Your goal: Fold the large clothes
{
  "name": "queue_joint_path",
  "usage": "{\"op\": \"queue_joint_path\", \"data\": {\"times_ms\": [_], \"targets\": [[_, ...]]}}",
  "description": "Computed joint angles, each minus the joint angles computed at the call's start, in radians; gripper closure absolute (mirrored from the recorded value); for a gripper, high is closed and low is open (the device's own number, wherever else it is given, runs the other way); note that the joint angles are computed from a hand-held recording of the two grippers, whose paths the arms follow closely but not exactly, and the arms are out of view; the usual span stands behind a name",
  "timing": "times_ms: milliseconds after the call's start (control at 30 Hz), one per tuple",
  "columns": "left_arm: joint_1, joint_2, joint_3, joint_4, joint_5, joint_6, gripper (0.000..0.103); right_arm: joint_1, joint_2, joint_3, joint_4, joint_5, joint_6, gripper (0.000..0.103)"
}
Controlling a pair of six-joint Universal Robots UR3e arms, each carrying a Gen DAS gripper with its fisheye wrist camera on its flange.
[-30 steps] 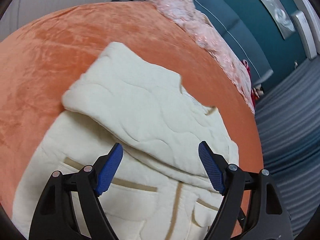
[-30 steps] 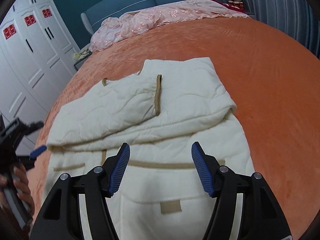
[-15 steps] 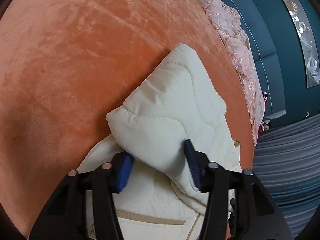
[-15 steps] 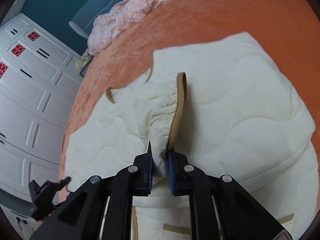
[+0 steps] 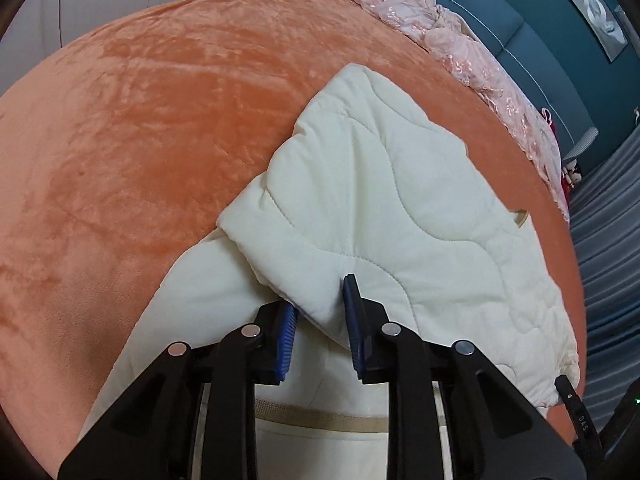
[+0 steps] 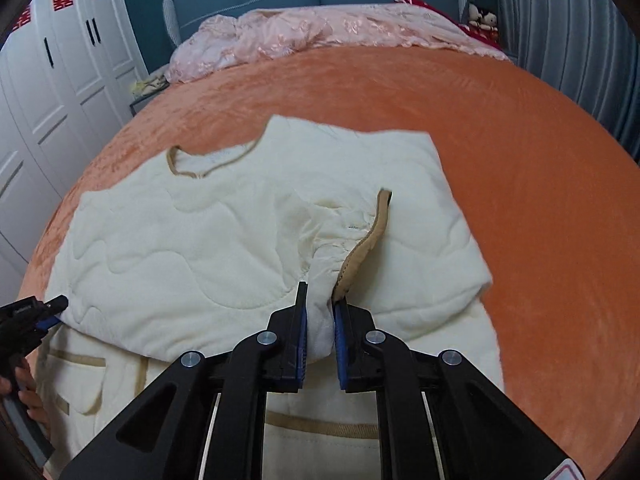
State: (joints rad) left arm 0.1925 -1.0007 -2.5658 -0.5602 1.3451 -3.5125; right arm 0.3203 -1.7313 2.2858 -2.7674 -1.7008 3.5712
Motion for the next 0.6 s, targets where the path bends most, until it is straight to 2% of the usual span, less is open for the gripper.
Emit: {"op": "queue_joint_path", "data": {"times_ms": [67, 167, 400, 467, 533, 600], "targets": [[-0.072, -0.054, -0.01, 0.085, 0.081, -0.006, 0.081, -0.013, 0.012, 0.044, -0.038, 0.019, 0.002, 0.093], [-0.17, -0.155, -0.021, 0.223, 0.191, -0.013, 0.081, 0.017, 0.062, 0.069, -0.104, -0.007, 0.021, 0.092], [-0.309, -0.327, -0.028, 0.432, 0.357, -0.046, 0.079, 0.075, 0.152, 0.093, -0.229, -0.078, 0.035, 0.092], [-0.341, -0.356, -0.005, 0.435, 0.398, -0.054, 0.079, 0.06, 0.136, 0.108, -0.24, -0.059, 0.032, 0.091], [-0.344, -0.322, 0.006, 0.39, 0.41, -0.052, 0.077, 0.029, 0.057, 0.126, -0.18, -0.015, 0.038, 0.087], [-0.343, -0.219, 0.041, 0.226, 0.42, -0.025, 0.069, 0.002, -0.067, 0.126, -0.049, 0.008, 0.06, 0.076]]}}
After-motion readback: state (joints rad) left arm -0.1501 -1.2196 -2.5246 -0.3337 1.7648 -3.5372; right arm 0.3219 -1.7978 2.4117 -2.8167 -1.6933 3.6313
